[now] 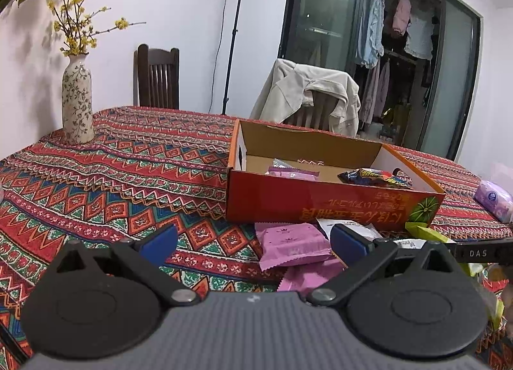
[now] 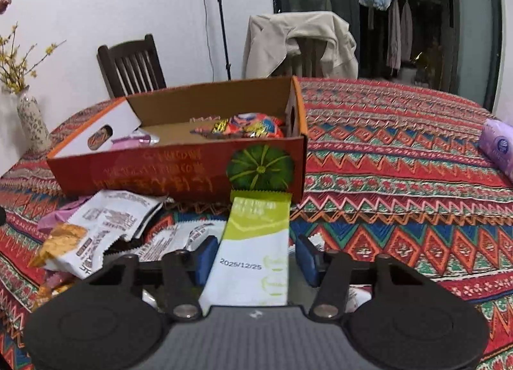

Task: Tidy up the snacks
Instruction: 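Move both tools back to the pile and grasp a yellow-green packet with the right gripper, then grasp a pink biscuit pack with the left gripper while the right holds the yellow-green packet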

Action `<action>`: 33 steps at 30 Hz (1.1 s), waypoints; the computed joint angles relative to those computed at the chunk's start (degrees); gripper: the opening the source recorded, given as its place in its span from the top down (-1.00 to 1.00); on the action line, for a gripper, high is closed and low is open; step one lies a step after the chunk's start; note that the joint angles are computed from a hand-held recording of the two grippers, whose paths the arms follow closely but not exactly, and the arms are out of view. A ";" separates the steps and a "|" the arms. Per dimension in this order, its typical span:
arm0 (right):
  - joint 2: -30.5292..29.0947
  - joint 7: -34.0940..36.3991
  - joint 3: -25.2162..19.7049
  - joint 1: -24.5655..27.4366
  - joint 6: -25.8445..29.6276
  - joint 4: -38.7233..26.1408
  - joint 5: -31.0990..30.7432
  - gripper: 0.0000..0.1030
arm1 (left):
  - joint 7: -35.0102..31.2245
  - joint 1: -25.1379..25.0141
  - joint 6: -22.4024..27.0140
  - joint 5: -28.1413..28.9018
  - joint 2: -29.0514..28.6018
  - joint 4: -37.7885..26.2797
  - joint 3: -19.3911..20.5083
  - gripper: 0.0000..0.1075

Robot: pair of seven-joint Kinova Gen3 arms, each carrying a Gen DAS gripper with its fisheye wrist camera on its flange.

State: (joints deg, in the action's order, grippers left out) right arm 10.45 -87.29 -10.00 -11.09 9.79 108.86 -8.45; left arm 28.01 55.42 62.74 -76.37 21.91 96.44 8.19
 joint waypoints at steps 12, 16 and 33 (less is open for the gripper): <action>-4.61 -1.80 -5.41 5.28 -16.58 10.87 0.30 0.28 | -8.33 -4.80 -7.60 7.70 1.06 -4.89 -1.33 -0.92; -5.01 -7.70 -5.98 6.46 -18.75 11.43 7.14 0.28 | -14.27 -6.36 -9.75 13.66 2.81 -9.23 -2.61 -0.92; -4.41 -30.11 -5.20 7.11 -20.46 12.63 30.12 0.27 | -20.85 -6.82 -21.20 24.47 2.54 -7.97 -8.88 -0.17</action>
